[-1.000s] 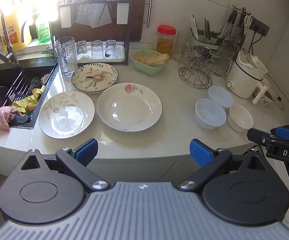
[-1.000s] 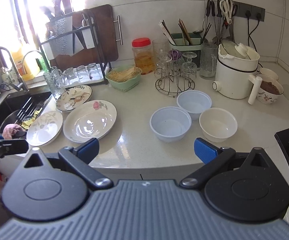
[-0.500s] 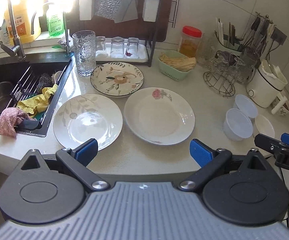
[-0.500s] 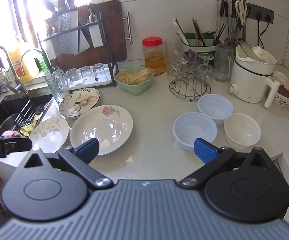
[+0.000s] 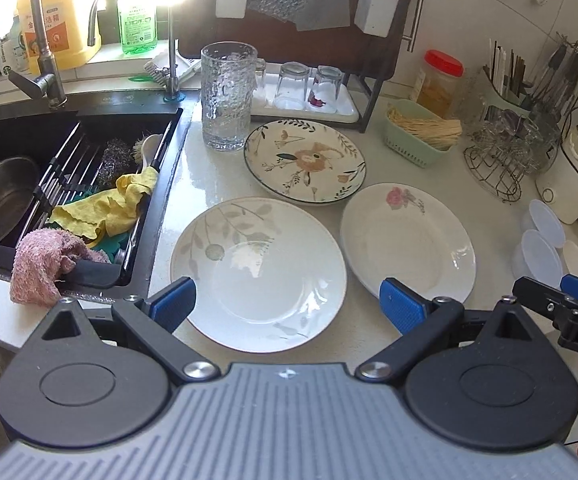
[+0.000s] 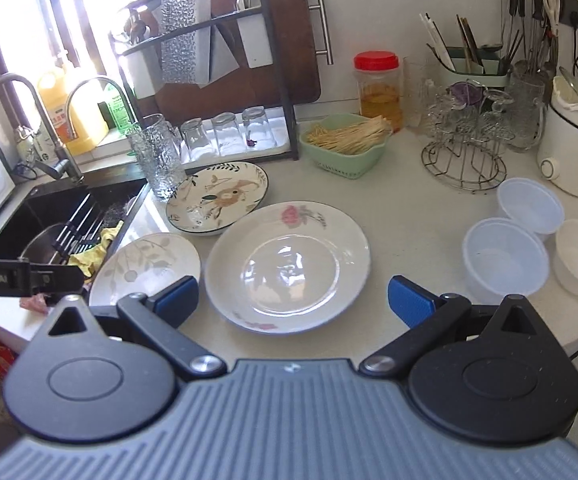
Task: Organize plates and bowls
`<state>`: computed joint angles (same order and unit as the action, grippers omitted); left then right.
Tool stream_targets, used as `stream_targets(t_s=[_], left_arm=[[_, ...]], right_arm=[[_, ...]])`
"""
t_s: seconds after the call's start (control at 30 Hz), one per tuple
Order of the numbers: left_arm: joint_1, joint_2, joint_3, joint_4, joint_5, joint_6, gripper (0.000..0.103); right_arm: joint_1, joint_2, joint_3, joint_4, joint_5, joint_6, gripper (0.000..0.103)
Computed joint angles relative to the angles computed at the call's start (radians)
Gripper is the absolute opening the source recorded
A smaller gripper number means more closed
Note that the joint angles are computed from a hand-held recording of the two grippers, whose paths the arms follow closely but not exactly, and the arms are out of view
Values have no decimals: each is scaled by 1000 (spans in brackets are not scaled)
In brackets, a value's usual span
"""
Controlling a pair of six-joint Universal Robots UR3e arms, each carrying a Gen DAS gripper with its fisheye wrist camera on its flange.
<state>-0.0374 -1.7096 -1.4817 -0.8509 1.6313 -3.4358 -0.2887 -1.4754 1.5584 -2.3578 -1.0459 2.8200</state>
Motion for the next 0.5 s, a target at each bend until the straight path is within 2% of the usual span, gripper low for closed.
stream_targets(t_s=[0.03, 0.1, 0.2, 0.3, 0.47, 0.5], left_arm=[[27, 4, -26, 23, -13, 21, 100], [72, 13, -92, 105, -29, 63, 100], [144, 1, -131, 141, -75, 124, 99], [231, -4, -184, 181, -181, 160, 99], [314, -56, -217, 212, -297, 207, 92], [323, -72, -222, 228, -317, 205, 91]], right_arm=[[30, 15, -3, -30, -33, 35, 101], [74, 54, -24, -45, -54, 81, 90], [142, 122, -68, -48, -92, 160, 78], [201, 168, -80, -87, -144, 241, 77], [238, 218, -62, -135, -117, 328, 73], [252, 229, -61, -144, -133, 345, 69]])
